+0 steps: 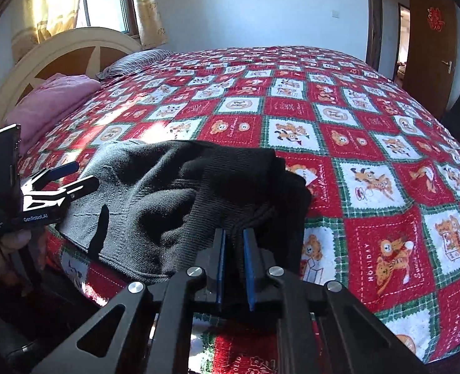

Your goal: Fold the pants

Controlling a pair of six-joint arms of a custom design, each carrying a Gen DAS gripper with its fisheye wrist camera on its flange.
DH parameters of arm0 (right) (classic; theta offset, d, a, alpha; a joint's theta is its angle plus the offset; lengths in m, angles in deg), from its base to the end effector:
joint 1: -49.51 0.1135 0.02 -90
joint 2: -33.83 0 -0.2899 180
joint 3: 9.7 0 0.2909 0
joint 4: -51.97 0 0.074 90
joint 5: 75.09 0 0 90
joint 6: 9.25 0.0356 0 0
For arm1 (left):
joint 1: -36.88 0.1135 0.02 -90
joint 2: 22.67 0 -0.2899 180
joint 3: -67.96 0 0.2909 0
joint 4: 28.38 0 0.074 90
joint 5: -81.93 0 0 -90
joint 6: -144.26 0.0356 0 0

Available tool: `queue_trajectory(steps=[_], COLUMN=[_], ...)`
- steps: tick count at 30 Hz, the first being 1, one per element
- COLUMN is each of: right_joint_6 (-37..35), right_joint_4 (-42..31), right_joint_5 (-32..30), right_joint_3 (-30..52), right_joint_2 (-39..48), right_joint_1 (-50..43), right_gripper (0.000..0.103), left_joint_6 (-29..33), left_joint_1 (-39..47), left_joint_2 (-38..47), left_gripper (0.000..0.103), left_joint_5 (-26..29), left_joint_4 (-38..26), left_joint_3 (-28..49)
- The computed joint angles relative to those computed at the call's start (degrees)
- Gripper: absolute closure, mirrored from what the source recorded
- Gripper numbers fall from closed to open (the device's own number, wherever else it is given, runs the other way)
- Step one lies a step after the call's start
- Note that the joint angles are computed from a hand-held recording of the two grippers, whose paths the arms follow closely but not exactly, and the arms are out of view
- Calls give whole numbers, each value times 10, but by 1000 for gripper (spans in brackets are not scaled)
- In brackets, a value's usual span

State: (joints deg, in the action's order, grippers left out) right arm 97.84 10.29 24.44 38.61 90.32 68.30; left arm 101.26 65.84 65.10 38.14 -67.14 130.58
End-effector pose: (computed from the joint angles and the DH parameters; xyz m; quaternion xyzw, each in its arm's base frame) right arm 0.2085 0.0647 0.2304 0.0146 0.9363 0.0311 0.3494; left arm 0.2884 0.1302 0.1910 0.2280 0.8711 -0.1736 0.3989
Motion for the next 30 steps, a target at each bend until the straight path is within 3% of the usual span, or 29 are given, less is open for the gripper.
queue_trajectory(steps=[3,9,10,12,13,15,18,22,23,24,25,27,30], right_joint_6=[6,11,13,24,26,23,17,28,31,35,37,33,23], right_joint_4=[-24,-22,-27,-38,-34,-16,20,86,99,103,103,109,95], right_joint_5=[2,-82,-78,-30,-20,-31,-35,-133,-177,-203,-194,-172,-87], right_joint_3=[5,-8,-4,10,11,20,33,48,51,58,59,50,51], right_joint_2=[-13,18,17,9,4,1,35,107,126,148,153,140,135], right_joint_1=[-16,-104,-103,-87,-84,-92,-103,-154,-169,-178,-175,-164,-139], right_gripper=[93,88,83,44,37,35,35,35,47,81,89,93,93], left_joint_6=[-4,3,3,0,-2,-7,-19,-48,-54,-60,-64,-70,-71], left_joint_1=[2,-2,-1,1,2,2,-2,-10,-16,-22,-29,-46,-83], left_joint_2=[2,14,13,12,12,10,3,-3,-4,-5,-8,-15,-16], left_gripper=[0,0,0,0,0,0,0,0,0,0,0,0,0], left_joint_5=[-6,-24,-25,-21,-19,-17,-18,-15,-14,-17,-23,-33,-74], left_joint_4=[11,26,29,30,29,30,43,61,63,69,76,92,117], left_joint_3=[-3,-12,-14,-12,-11,-10,-8,5,10,12,11,5,-11])
